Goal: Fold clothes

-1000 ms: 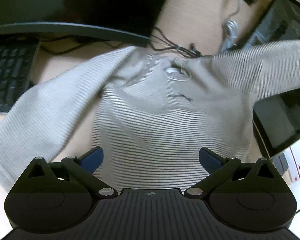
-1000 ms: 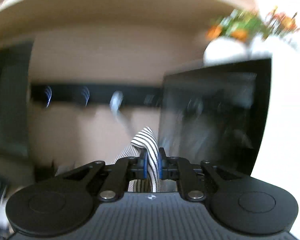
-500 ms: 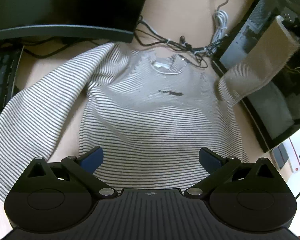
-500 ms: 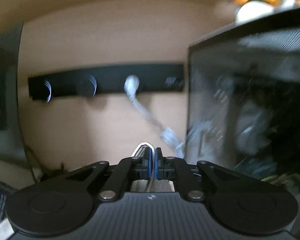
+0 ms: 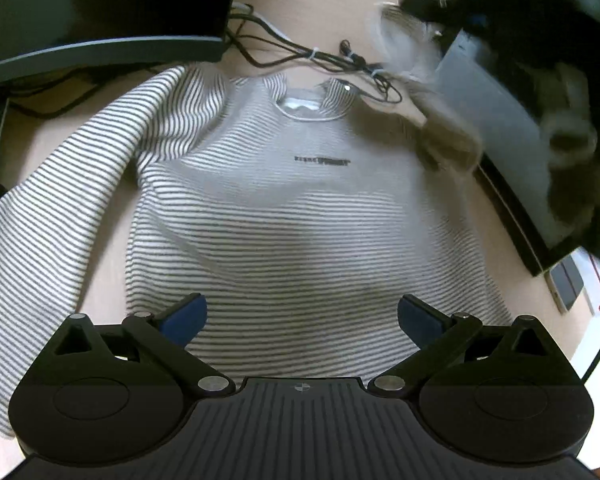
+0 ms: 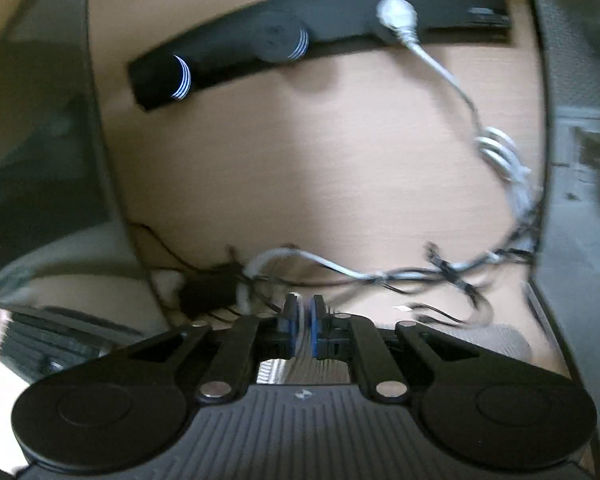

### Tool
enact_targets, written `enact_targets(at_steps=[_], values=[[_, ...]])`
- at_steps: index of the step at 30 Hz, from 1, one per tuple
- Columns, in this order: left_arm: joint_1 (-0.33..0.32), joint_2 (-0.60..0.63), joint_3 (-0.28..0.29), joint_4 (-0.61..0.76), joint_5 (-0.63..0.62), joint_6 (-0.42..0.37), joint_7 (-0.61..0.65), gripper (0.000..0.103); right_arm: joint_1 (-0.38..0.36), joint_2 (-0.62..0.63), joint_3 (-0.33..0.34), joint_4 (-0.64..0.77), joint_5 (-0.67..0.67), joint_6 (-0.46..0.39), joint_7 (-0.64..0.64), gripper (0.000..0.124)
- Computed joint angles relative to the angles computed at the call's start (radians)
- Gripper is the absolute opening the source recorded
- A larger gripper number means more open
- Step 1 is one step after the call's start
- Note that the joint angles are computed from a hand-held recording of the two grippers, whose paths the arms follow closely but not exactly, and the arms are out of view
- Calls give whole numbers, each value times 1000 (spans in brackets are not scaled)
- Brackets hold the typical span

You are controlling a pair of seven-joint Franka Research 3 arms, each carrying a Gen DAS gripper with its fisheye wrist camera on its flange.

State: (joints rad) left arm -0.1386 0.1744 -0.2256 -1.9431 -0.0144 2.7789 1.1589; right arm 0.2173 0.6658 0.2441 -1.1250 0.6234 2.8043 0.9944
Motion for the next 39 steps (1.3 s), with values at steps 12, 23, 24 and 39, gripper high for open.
enact_targets(at_steps=[12, 23, 24, 39], values=[[19, 34, -17, 2, -22, 70, 30, 103, -52, -318, -87, -549, 39, -30, 46, 50], [22, -29, 8, -106, 37, 103, -26, 103, 17, -478, -176, -832, -212, 15, 71, 48], [18, -46, 14, -124, 45, 97, -41, 103, 17, -487, -177, -837, -218, 11, 78, 48], [46, 36, -17, -13, 18, 204, -50, 103, -101, -343, 29, -645, -133, 194, 89, 103]])
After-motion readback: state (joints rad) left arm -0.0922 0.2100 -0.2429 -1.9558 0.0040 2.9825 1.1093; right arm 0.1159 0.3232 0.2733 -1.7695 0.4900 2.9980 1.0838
